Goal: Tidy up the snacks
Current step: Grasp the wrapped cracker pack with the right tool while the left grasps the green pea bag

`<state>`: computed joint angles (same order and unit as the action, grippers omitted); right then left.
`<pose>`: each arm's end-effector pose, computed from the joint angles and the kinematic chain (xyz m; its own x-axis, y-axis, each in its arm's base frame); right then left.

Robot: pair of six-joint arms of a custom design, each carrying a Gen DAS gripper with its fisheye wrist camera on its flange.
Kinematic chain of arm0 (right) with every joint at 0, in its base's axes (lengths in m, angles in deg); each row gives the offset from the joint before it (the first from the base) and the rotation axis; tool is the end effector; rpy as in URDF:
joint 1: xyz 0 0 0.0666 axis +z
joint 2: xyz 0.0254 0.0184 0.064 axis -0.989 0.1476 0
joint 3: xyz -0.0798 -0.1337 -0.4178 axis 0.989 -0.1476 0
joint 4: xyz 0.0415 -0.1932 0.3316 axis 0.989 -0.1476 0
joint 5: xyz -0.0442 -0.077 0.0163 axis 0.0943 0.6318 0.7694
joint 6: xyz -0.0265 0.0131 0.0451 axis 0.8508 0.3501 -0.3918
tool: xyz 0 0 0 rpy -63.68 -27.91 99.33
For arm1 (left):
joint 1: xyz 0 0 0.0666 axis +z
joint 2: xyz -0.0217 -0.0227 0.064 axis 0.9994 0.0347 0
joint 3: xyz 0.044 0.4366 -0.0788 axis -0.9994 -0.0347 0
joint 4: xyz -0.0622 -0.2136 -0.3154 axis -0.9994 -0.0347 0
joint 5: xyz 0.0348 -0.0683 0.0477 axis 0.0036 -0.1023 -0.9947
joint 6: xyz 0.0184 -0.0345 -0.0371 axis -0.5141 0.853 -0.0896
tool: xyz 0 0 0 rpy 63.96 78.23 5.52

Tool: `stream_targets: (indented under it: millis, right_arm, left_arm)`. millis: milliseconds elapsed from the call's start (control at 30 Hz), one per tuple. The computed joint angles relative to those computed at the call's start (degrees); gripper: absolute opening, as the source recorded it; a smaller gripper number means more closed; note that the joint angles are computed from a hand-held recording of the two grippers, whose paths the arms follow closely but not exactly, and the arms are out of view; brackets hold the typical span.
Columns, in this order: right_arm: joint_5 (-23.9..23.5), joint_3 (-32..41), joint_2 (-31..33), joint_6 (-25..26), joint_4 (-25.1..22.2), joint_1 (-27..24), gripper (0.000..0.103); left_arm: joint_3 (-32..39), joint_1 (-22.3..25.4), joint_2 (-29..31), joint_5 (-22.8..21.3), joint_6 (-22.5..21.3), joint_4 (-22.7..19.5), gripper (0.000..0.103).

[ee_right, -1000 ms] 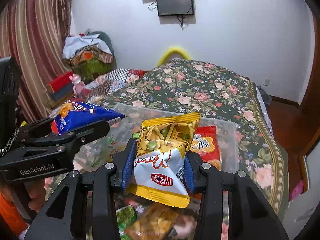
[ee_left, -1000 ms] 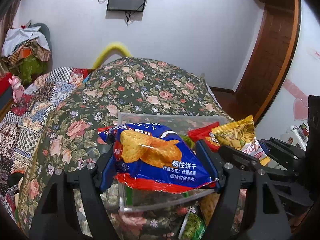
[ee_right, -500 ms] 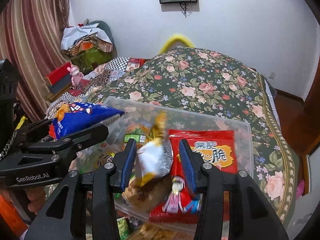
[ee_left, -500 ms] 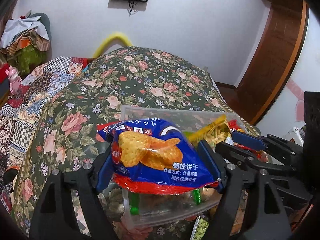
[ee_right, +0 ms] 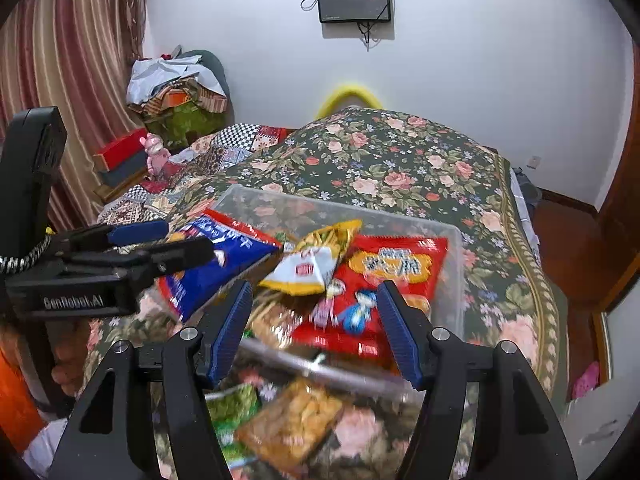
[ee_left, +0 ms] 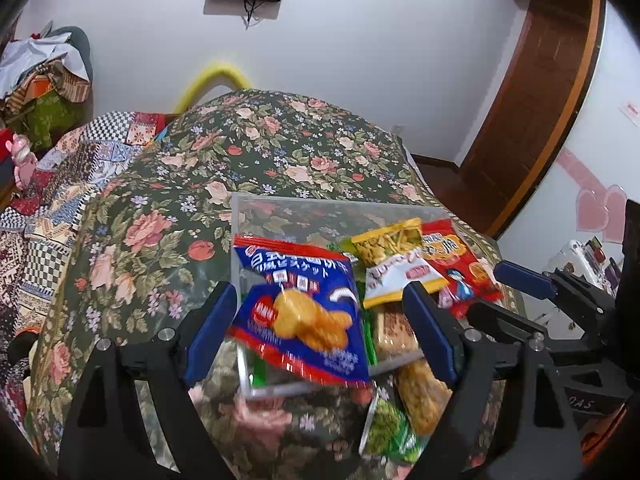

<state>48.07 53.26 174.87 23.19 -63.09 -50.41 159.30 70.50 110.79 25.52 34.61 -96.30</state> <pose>0.5002 0.3043 0.4665 -0.6273 -0.3180 -0.7109 -0.5271 0.8453 0.0870 0.5347 -0.1671 0.4411 -0.6872 -0.1609 -0.7084 0.0105 0.9729 -0.2311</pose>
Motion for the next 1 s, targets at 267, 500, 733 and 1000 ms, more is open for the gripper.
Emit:
stream_targets:
  millis: [267,500,733,1000]
  right_arm:
    - [-0.5,-6.1,-3.4,-1.0,-0.5,-0.6,0.067]
    - [-1.8,-8.9,-2.7,-3.9,-1.5,-0.2,0.067]
    - [-5.4,-8.4,-0.5,-8.5,-1.4,-0.4,0.067]
    - [-3.3,-10.6,-0.8,-7.4,-3.2,-0.7,0.067]
  left_arm:
    - [-5.7,-1.5,-5.3,-3.3,-1.5,-0.2,0.09]
    - [-10.1,-2.0,-7.0,-3.7,-1.2,-2.0,0.09]
    - [-13.2,-2.7,-6.7,-3.6,-0.3,-2.9,0.09]
    - [-13.1,-4.7,-4.8,-1.5,0.3,-2.5,0.09]
